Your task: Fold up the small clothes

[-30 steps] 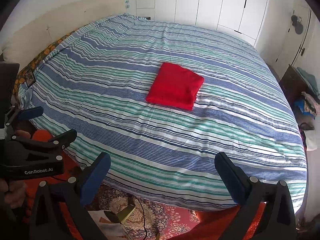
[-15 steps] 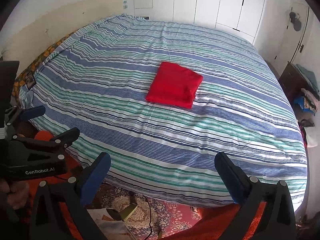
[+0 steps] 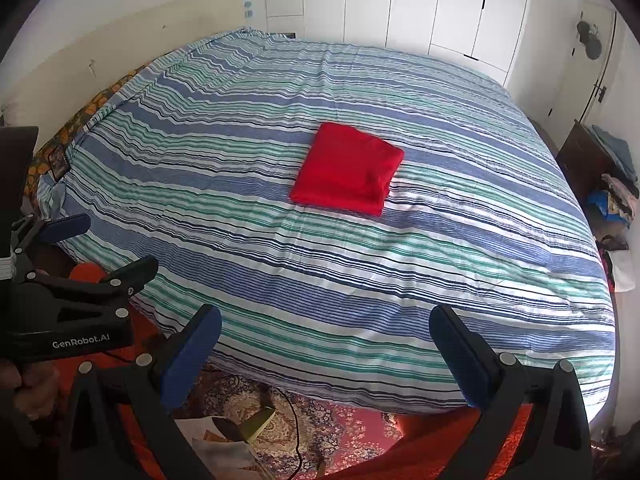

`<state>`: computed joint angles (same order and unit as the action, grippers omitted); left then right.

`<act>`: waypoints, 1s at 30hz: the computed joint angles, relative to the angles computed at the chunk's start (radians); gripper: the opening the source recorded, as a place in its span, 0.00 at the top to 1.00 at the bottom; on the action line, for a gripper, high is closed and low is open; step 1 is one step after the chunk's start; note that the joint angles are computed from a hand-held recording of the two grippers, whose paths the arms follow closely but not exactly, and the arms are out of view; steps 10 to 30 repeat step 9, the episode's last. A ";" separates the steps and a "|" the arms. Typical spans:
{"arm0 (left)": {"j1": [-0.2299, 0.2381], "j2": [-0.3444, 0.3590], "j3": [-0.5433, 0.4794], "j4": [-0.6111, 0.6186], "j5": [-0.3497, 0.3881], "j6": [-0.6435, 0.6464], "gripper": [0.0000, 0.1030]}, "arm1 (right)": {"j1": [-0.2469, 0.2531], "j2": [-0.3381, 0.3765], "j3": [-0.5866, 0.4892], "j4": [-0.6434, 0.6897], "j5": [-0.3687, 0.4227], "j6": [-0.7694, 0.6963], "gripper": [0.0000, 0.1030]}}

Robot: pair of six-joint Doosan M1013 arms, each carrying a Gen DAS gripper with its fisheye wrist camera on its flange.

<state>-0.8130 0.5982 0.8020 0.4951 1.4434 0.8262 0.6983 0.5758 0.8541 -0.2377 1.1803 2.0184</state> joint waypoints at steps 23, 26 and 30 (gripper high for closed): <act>-0.007 0.004 -0.005 0.020 0.008 0.000 0.01 | -0.004 0.001 0.002 0.007 -0.006 0.009 0.01; -0.007 0.004 -0.005 0.020 0.008 0.000 0.01 | -0.004 0.001 0.002 0.007 -0.006 0.009 0.01; -0.007 0.004 -0.005 0.020 0.008 0.000 0.01 | -0.004 0.001 0.002 0.007 -0.006 0.009 0.01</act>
